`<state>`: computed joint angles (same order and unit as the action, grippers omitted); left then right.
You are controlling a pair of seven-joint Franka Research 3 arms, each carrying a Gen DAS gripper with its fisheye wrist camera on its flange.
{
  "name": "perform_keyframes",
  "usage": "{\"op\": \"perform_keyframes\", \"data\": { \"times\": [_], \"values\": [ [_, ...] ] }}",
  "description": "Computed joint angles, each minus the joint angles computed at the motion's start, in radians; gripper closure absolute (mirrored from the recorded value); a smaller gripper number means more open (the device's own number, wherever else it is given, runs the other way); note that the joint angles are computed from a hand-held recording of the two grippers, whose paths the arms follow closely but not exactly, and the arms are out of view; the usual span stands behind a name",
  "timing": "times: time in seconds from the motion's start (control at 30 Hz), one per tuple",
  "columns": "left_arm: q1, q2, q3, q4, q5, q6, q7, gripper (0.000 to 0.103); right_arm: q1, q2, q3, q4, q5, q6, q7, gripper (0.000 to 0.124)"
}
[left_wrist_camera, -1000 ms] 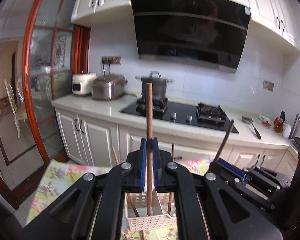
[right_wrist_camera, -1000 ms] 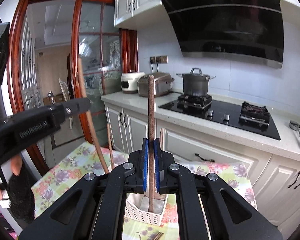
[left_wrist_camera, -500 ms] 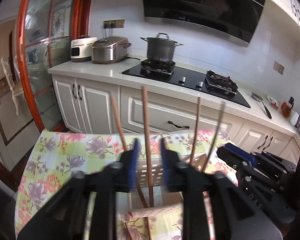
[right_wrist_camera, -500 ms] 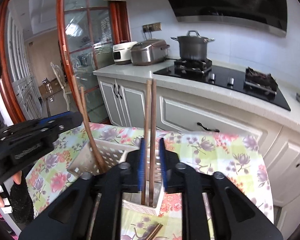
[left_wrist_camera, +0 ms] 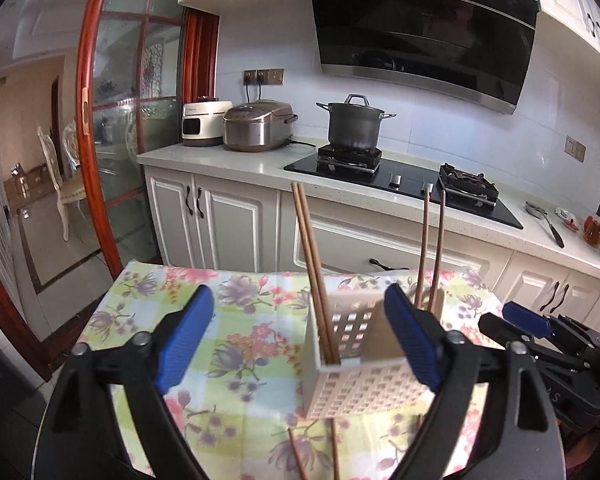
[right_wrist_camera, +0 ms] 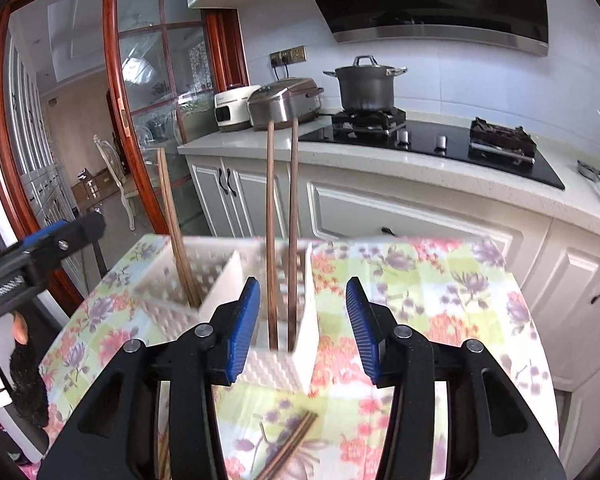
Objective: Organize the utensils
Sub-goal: 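Lower both chopsticks into the white basket and open both grippers, then move both grippers down to loose brown chopsticks on the tablecloth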
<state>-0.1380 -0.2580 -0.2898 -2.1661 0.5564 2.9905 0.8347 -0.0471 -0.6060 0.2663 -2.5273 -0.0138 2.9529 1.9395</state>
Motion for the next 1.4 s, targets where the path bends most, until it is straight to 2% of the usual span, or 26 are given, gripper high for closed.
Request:
{"op": "perform_keyframes", "data": {
  "times": [0.17, 0.33, 0.47, 0.63, 0.83, 0.93, 1.03, 1.2, 1.4],
  "values": [
    [0.073, -0.082, -0.058, -0.115, 0.088, 0.025, -0.112, 0.007, 0.006, -0.056, 0.021, -0.097, 0.02, 0.003, 0.05, 0.08],
    [0.026, -0.116, -0.025, -0.221, 0.044, 0.003, -0.095, 0.007, 0.029, -0.087, 0.034, -0.172, 0.035, -0.016, 0.086, 0.08],
    [0.034, -0.134, -0.035, -0.289, 0.034, 0.004, -0.11, 0.007, 0.039, -0.108, 0.055, -0.218, 0.03, -0.03, 0.115, 0.08],
    [0.009, -0.155, -0.009, -0.361, -0.015, 0.005, -0.105, 0.007, 0.054, -0.113, 0.074, -0.257, 0.017, -0.059, 0.16, 0.082],
    [0.061, -0.164, -0.052, -0.4, 0.004, 0.005, -0.162, 0.007, 0.089, -0.099, 0.054, -0.273, 0.019, -0.071, 0.204, 0.092],
    [0.06, -0.157, -0.045, -0.411, 0.007, 0.003, -0.162, 0.007, 0.099, -0.09, 0.045, -0.267, 0.018, -0.082, 0.215, 0.095],
    [0.028, -0.149, -0.01, -0.413, -0.025, -0.001, -0.14, 0.007, 0.111, -0.078, 0.041, -0.257, 0.016, -0.095, 0.222, 0.096],
    [0.033, -0.152, -0.015, -0.413, -0.025, -0.005, -0.13, 0.007, 0.11, -0.057, 0.056, -0.234, -0.01, -0.126, 0.245, 0.099],
    [0.064, -0.167, -0.049, -0.414, 0.007, -0.007, -0.161, 0.007, 0.09, -0.043, 0.088, -0.205, -0.069, -0.173, 0.291, 0.1]
  ]
}}
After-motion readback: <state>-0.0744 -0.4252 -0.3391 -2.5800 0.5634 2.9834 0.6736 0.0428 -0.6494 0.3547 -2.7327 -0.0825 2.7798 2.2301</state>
